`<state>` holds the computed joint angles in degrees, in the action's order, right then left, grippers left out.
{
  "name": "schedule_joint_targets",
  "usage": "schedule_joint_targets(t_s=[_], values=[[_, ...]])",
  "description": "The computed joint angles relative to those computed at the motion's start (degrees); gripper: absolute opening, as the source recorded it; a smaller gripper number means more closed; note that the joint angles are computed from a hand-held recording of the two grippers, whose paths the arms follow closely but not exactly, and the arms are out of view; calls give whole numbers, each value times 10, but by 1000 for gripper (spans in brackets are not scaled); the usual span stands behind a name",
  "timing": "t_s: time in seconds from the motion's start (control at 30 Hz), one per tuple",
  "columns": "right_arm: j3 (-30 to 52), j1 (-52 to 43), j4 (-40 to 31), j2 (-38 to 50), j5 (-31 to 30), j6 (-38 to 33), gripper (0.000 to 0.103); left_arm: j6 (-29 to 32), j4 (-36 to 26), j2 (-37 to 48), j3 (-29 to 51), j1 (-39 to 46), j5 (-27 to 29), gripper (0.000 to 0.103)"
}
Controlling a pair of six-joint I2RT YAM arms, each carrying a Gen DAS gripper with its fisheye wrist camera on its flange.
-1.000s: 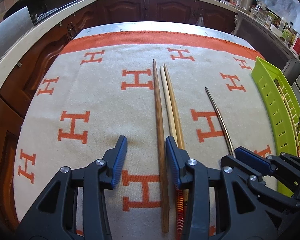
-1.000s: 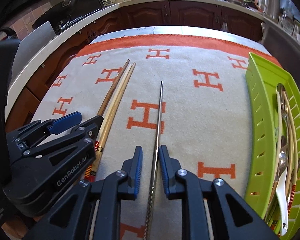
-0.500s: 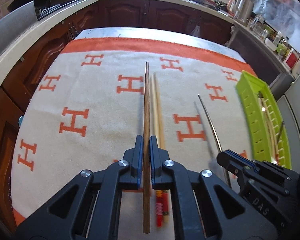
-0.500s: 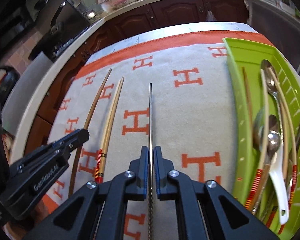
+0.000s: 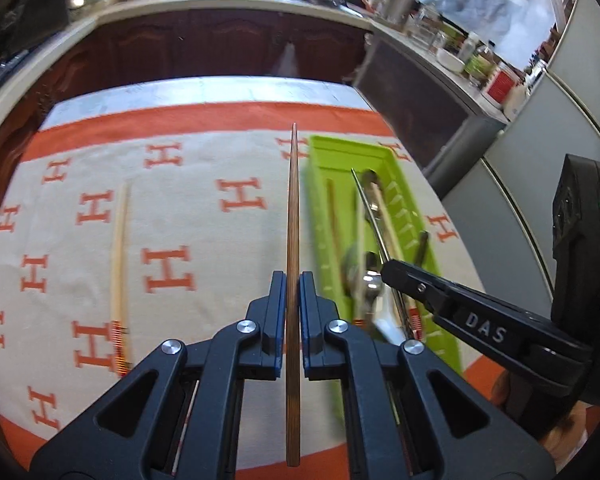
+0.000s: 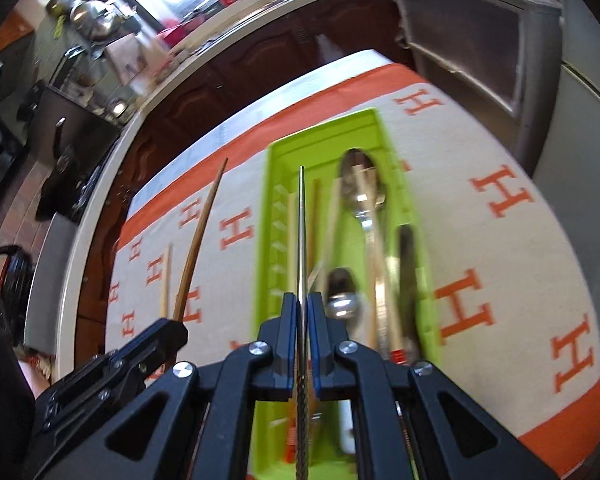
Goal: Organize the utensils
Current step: 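Carry both chopsticks into the green tray and open both tools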
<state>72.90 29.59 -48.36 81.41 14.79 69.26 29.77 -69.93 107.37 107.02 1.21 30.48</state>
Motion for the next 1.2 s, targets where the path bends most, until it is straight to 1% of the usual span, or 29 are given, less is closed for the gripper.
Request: schedule_joint_targets(t_s=[0.07,0.2,0.27,0.37,0.5,0.67,0.73,0.8,0.87,1.07,1.2], values=[[-27,-17,9,-20,-10,-4,6,-19,-3,-10,-14,-29,-8,4],[-59,-34,18,-41,-14,-19,6,-53,26,-31,-53,-81,-35,4],[-71,-40,20,-51,-14,-31,6,-67,36,-34,-69,-100,-48,4],[-85,-53,42,-56,-25,-48,6,-85,49,-34,-87,-112,-57,4],[-103,-62,62,-68,-34,-53,7,-87,57,-21,-93,-115,-70,4],[-118,-62,74,-74,-43,-53,7,-68,53,-32,-96,-112,-79,7],[-123,-56,78,-81,-42,-49,7,-60,44,-37,-91,-102,-80,12],[-123,-48,76,-83,-35,-46,7,-54,41,-43,-91,-92,-82,28],[-118,-39,69,-81,-27,-45,7,-52,44,-51,-95,-77,-82,36],[-106,-9,56,-80,-8,-26,7,-39,36,-57,-87,-30,-77,37],[-79,16,35,-68,16,-17,7,-37,42,-62,-84,-3,-78,37]])
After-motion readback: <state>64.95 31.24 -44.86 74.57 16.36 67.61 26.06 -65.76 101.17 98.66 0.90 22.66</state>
